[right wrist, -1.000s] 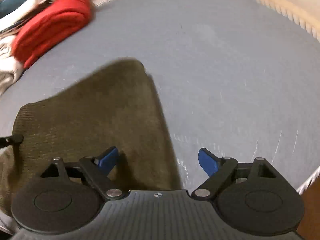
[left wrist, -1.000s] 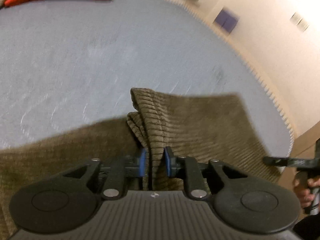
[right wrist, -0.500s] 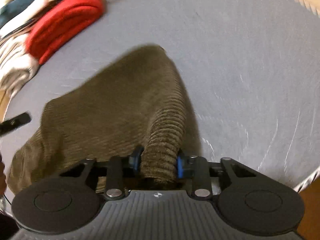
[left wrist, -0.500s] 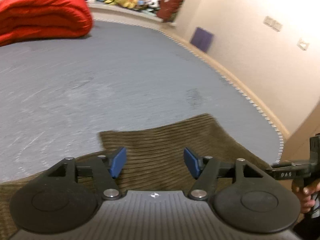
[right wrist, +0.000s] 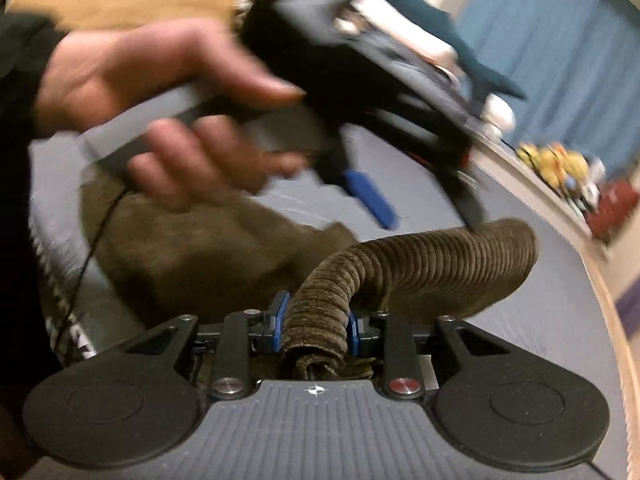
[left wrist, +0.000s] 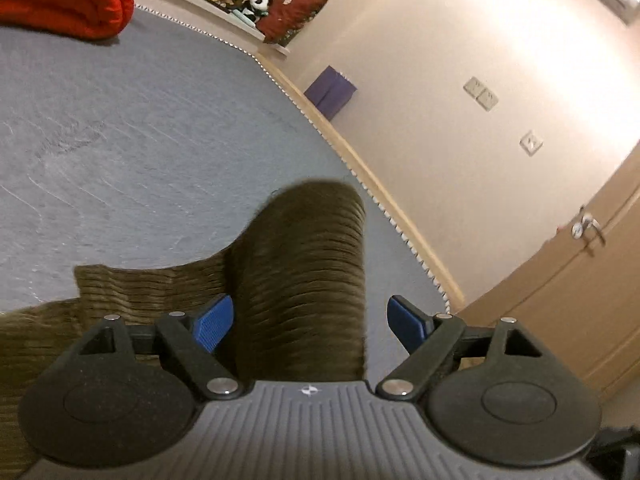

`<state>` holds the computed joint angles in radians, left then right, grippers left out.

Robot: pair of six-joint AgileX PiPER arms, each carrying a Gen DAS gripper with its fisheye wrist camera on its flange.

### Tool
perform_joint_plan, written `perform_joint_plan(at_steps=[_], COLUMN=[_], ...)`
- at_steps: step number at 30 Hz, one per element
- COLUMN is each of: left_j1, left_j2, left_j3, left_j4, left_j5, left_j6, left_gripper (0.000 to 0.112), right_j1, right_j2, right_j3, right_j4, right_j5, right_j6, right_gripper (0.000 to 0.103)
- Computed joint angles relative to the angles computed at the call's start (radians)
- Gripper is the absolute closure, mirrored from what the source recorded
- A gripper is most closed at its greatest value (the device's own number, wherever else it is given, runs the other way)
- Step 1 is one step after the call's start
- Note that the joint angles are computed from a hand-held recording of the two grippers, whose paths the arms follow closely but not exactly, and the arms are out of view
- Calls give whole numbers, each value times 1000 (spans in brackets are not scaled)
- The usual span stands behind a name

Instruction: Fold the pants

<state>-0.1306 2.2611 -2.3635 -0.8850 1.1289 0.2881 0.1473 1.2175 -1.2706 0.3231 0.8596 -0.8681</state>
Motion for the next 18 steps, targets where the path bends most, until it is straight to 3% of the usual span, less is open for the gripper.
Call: perform_joint_plan(at_steps=[2,5,6,7,8,11,14,18], left_j1=[3,-1,7,15,33,121,213,335], left_j2=[-43,-141,-167,-185,-191,-197,-267,-320], left_j3=[71,231,268,286,289,289,388,466], left_j4=[23,138,170,221,264,255,250,330], left_j5=[-21,-124,-143,-146,-135,-97,-107,-109], left_j6=[53,110,104,76,44,-10,33,5], left_gripper=[24,28,46,80,89,91,91,91], right_j1=[64,136,157,173,198,250,228,97], right_j2=[3,34,38,41,46,71,103,187], right_j3=[12,-17,-23,-25,-38,-87,-155,-307], right_j4=[-26,-50,-41,-34,-40,-24,127,460], right_j5=[-23,-23,-24,-22,-15,10,75,338], right_j6=[17,59,67,70,86,127,10,-123], right_gripper=[73,73,73,73,73,71,68,67])
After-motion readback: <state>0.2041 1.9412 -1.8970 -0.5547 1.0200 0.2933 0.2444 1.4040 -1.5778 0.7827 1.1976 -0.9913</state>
